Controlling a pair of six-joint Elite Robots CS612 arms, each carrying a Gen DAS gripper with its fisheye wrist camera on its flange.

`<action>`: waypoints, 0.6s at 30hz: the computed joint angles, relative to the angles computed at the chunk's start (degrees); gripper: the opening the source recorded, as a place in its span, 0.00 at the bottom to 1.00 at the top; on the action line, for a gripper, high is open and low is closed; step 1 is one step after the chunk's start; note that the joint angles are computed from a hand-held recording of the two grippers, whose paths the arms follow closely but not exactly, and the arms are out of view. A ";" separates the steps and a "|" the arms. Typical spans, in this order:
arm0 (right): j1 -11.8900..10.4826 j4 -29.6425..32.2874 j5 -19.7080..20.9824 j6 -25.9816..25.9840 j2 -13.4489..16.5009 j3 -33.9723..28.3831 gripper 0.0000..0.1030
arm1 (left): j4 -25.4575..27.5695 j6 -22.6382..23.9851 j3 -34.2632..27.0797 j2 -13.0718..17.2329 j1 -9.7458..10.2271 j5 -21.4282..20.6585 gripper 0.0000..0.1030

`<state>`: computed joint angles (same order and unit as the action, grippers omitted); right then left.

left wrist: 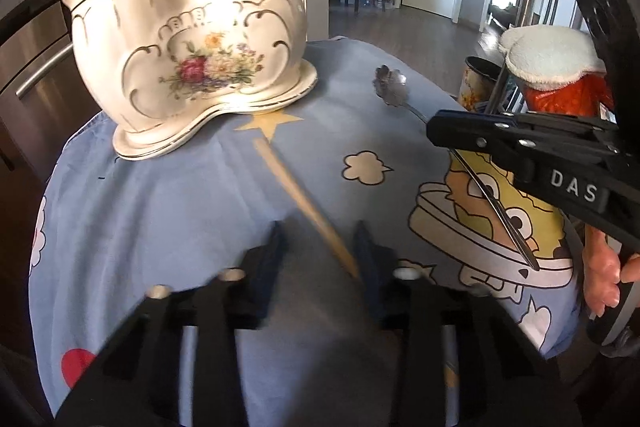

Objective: Organize utensils
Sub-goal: 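Grasp a wooden chopstick with the left tool while the right tool grasps the silver flower spoon, then lift the chopstick with the left tool while the right tool lifts the silver spoon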

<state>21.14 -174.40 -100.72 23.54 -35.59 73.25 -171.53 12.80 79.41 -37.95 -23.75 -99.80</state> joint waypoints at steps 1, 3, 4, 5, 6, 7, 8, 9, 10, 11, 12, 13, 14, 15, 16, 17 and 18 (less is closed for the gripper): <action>0.04 0.01 0.11 -0.19 0.00 -0.04 0.04 | 0.35 0.24 -0.09 -0.04 0.17 -0.23 0.18; 0.14 0.21 0.42 -0.63 0.01 -0.18 0.04 | 1.16 0.74 -0.36 -0.15 0.72 -1.09 0.16; 0.20 0.41 0.67 -0.96 0.06 -0.30 0.04 | 1.32 0.94 -0.51 -0.22 0.87 -1.13 0.10; 0.26 0.57 0.83 -1.23 0.08 -0.38 0.04 | 1.32 1.24 -0.58 -0.28 0.99 -0.81 0.07; 0.31 0.71 1.04 -1.45 0.06 -0.37 0.04 | 1.30 1.47 -0.68 -0.24 1.16 -0.62 0.05; 0.32 0.98 1.41 -1.74 0.06 -0.43 0.04 | 1.33 1.75 -0.71 -0.27 1.35 -0.60 0.05; 0.33 1.33 1.70 -2.05 0.07 -0.52 0.04 | 1.51 2.26 -0.71 -0.34 1.60 -0.51 0.05; 0.35 1.73 1.99 -2.47 0.11 -0.65 0.04 | 1.72 2.81 -0.62 -0.46 1.82 -0.37 0.05; 0.41 1.91 2.18 -2.72 0.08 -0.58 0.04 | 2.40 3.73 -0.66 -0.56 2.14 -0.35 0.05; 0.41 2.19 2.40 -2.99 0.10 -0.63 0.04 | 3.20 4.38 -1.12 -0.47 2.38 -0.21 0.05; 0.41 2.59 2.61 -3.29 0.13 -0.72 0.04 | 3.39 4.87 -0.79 -0.72 2.53 -0.16 0.05; 0.41 3.21 2.90 -3.75 0.29 -1.02 0.04 | 3.67 5.64 -0.72 -0.86 2.82 -0.32 0.05; 0.45 3.59 2.99 -4.08 0.35 -1.10 0.04 | 3.84 6.74 -0.48 -1.09 3.10 -0.18 0.05; 0.47 4.01 3.08 -4.36 0.39 -1.23 0.04 | 4.10 7.42 -0.39 -1.23 3.26 -0.03 0.05; 0.49 4.47 3.18 -4.65 0.44 -1.37 0.04 | 4.59 8.20 -0.38 -1.35 3.48 -0.15 0.05; 0.52 4.89 3.17 -4.89 0.52 -1.57 0.04 | 5.16 9.19 -0.38 -1.46 3.64 -0.19 0.05; 0.54 5.34 3.18 -5.03 0.59 -1.73 0.04 | 5.50 9.59 -0.54 -1.37 3.54 0.20 0.05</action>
